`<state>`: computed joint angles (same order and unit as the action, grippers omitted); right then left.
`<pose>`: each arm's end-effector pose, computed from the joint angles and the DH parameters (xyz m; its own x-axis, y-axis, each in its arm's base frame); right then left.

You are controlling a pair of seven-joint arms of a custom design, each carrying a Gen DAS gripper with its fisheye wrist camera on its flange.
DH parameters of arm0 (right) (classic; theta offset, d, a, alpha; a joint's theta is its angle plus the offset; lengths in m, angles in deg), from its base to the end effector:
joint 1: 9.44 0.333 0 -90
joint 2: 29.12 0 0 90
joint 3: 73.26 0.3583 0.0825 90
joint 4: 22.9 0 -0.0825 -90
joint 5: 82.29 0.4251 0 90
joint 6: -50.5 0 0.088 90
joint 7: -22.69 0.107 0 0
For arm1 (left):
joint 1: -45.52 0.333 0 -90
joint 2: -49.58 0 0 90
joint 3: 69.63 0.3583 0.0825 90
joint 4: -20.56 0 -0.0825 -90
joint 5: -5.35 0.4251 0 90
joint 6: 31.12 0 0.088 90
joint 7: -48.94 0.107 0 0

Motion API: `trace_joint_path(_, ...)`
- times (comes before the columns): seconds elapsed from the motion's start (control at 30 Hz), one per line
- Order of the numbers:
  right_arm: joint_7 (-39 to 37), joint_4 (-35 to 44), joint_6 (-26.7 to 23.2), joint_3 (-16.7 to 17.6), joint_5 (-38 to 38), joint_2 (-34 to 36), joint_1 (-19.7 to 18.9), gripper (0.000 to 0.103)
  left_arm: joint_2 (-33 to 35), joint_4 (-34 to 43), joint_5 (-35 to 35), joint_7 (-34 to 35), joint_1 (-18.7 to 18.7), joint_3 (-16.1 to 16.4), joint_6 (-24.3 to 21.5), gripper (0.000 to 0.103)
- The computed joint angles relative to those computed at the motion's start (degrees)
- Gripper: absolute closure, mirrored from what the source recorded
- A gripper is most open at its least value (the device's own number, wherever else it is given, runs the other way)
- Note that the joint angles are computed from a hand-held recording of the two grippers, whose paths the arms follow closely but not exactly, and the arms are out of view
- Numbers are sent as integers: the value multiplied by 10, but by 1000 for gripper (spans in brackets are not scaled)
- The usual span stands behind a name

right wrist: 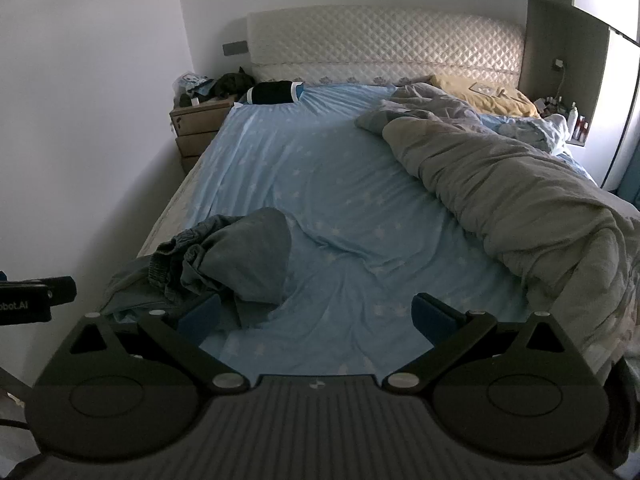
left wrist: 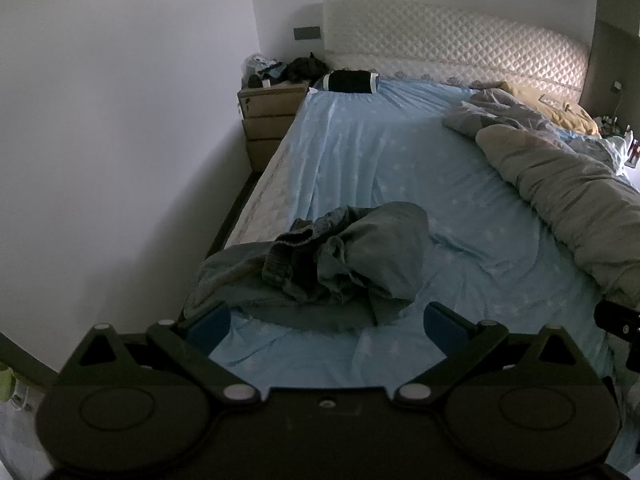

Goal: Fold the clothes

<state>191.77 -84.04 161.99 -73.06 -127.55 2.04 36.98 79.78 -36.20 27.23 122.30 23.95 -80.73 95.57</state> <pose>0.5870 0.5503 0.6100 -0.3482 -0.9338 -0.0826 -0.6089 0.2923 -0.7375 0.7126 -0.3768 0.6862 -0.2940 -0.9515 -0.0907 -0.6839 0.2757 -0.6755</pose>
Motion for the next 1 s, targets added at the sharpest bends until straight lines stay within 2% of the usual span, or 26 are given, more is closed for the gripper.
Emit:
trace_joint_path(0.17,-3,-11,10,0,-4,-7,0,0,-11,-15,-26,1,10,-12,6,0)
trace_joint_path(0.3,-4,-45,34,3,-17,-26,-5,0,-8,-6,-22,-19,2,-6,-12,0)
trace_joint_path(0.47,-2,-118,98,16,-34,-66,-23,0,1,13,-25,-54,-4,-3,-35,0)
trace_joint_path(0.73,-27,-209,204,41,-18,-114,-72,2,-20,-8,0,-144,-15,8,-48,0)
trace_joint_path(1.0,-67,-227,303,54,28,-112,-108,7,-7,22,3,-185,-10,8,-76,0)
